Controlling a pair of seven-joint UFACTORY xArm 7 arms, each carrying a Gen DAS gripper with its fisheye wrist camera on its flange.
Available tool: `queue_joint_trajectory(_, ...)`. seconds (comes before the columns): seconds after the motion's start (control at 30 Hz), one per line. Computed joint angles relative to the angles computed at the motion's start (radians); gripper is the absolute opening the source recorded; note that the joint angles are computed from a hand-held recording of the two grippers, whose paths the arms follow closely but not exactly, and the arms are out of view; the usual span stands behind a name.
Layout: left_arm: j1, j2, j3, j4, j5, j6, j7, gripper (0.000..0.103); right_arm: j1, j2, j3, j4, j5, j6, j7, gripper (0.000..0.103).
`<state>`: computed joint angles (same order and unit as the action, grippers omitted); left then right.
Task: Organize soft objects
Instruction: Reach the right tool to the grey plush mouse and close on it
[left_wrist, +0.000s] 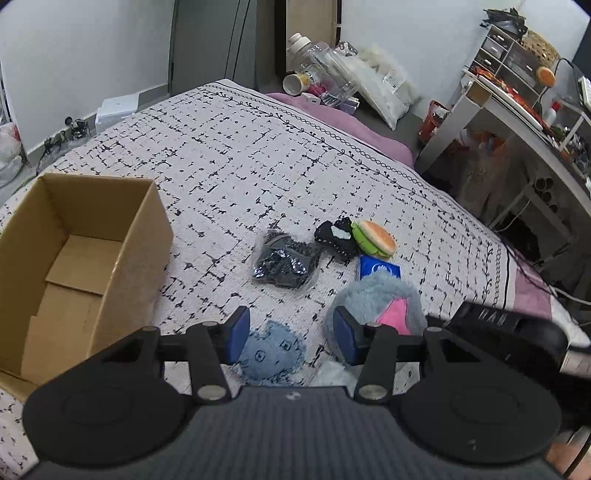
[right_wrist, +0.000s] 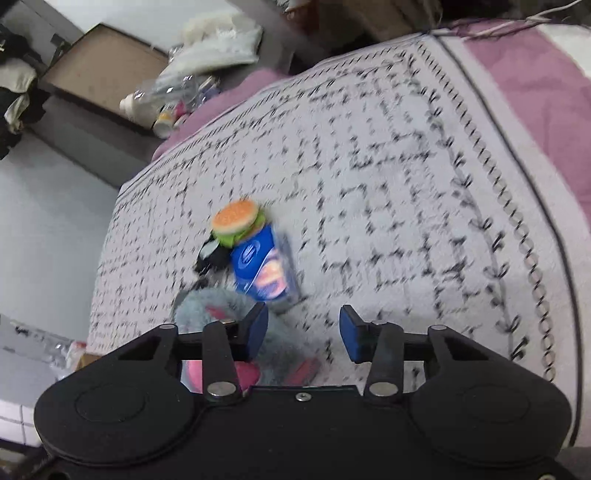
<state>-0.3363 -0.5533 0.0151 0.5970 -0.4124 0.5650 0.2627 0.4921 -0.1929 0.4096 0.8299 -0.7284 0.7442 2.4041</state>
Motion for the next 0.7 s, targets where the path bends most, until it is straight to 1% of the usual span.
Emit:
queue_joint_trajectory(0.07, 0.003, 0.016, -0.009, 0.012, 0.004, -0.006, -0.012, 0.05, 0.001, 0.01, -0.008, 0.0, -0.006, -0.046, -0.029, 0.042)
queue_joint_trajectory(0.13, 0.014, 0.031, -0.026, 0.02, 0.02, -0.021, -0.038, 0.05, 0.0, 0.017, -0.022, -0.011, 0.005, -0.114, -0.049, 0.042)
queue_joint_trajectory(0.23, 0.006, 0.051, -0.024, 0.034, 0.015, -0.022, -0.053, 0.052, -0.014, 0.027, -0.032, -0.032, 0.003, -0.218, -0.055, 0.042)
queue_joint_trajectory(0.33, -0.008, 0.066, -0.015, 0.048, -0.007, -0.009, -0.052, 0.053, -0.031, 0.041, -0.032, -0.039, -0.024, -0.293, -0.043, 0.042)
queue_joint_trajectory(0.37, -0.011, 0.068, -0.013, 0.05, -0.015, -0.005, -0.053, 0.053, -0.035, 0.047, -0.033, -0.038, -0.03, -0.312, -0.045, 0.043)
queue_joint_trajectory(0.43, -0.025, 0.071, -0.003, 0.05, -0.041, -0.005, -0.036, 0.053, -0.039, 0.056, -0.037, -0.037, -0.028, -0.341, -0.054, 0.049)
queue_joint_trajectory(0.5, -0.024, 0.073, -0.01, 0.047, -0.045, -0.007, -0.033, 0.053, -0.051, 0.064, -0.04, -0.043, -0.05, -0.388, -0.031, 0.05)
queue_joint_trajectory(0.57, -0.019, 0.083, -0.02, 0.044, -0.042, -0.014, -0.042, 0.053, -0.069, 0.076, -0.041, -0.049, -0.097, -0.442, 0.025, 0.051)
queue_joint_trajectory(0.6, -0.015, 0.09, -0.021, 0.042, -0.043, -0.013, -0.051, 0.053, -0.079, 0.081, -0.041, -0.052, -0.131, -0.463, 0.063, 0.05)
queue_joint_trajectory(0.7, 0.016, 0.119, -0.031, 0.047, -0.031, 0.009, -0.115, 0.051, -0.089, 0.088, -0.045, -0.055, -0.187, -0.491, 0.12, 0.046)
